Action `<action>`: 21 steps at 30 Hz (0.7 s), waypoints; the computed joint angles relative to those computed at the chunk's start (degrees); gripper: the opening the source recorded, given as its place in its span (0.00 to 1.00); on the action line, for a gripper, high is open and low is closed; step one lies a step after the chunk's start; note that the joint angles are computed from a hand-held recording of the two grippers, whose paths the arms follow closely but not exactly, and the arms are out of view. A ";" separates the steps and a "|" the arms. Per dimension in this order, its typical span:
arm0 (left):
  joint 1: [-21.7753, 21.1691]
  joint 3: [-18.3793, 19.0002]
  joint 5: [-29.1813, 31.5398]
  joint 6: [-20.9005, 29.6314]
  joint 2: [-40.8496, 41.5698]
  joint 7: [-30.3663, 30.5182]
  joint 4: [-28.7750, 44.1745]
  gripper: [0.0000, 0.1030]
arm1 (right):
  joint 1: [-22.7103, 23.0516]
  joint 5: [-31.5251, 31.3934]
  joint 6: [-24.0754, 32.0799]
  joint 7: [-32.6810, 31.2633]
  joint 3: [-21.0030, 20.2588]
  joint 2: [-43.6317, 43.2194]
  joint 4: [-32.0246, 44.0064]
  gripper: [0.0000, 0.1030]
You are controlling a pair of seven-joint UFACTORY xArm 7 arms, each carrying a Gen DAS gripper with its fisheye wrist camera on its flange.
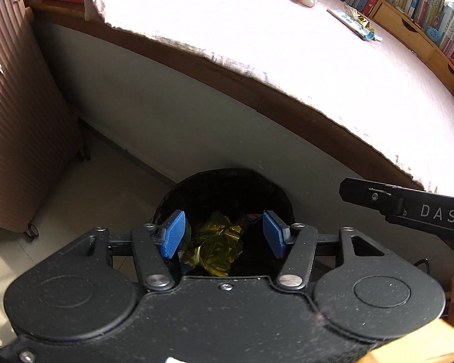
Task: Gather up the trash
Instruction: 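Move both open grippers back over the bed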
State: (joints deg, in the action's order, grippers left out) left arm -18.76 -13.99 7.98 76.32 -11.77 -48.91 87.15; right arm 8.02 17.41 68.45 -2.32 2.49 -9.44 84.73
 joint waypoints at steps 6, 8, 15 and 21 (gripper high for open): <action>-0.18 0.17 -0.11 0.01 1.09 0.69 1.25 0.55 | -0.39 -0.52 0.01 0.81 -0.22 -0.02 0.38 0.65; -0.21 0.32 -0.15 -0.20 1.35 1.14 1.58 0.55 | -0.48 -0.65 -0.08 1.01 -0.25 0.12 0.77 0.65; -0.42 0.65 0.45 -0.28 3.11 2.81 4.19 0.56 | -0.77 -0.92 -0.72 2.31 -0.24 0.89 2.22 0.65; -0.71 0.86 2.43 -0.23 5.62 4.73 9.41 0.56 | -0.92 -1.04 -1.33 3.56 -0.21 1.61 4.54 0.65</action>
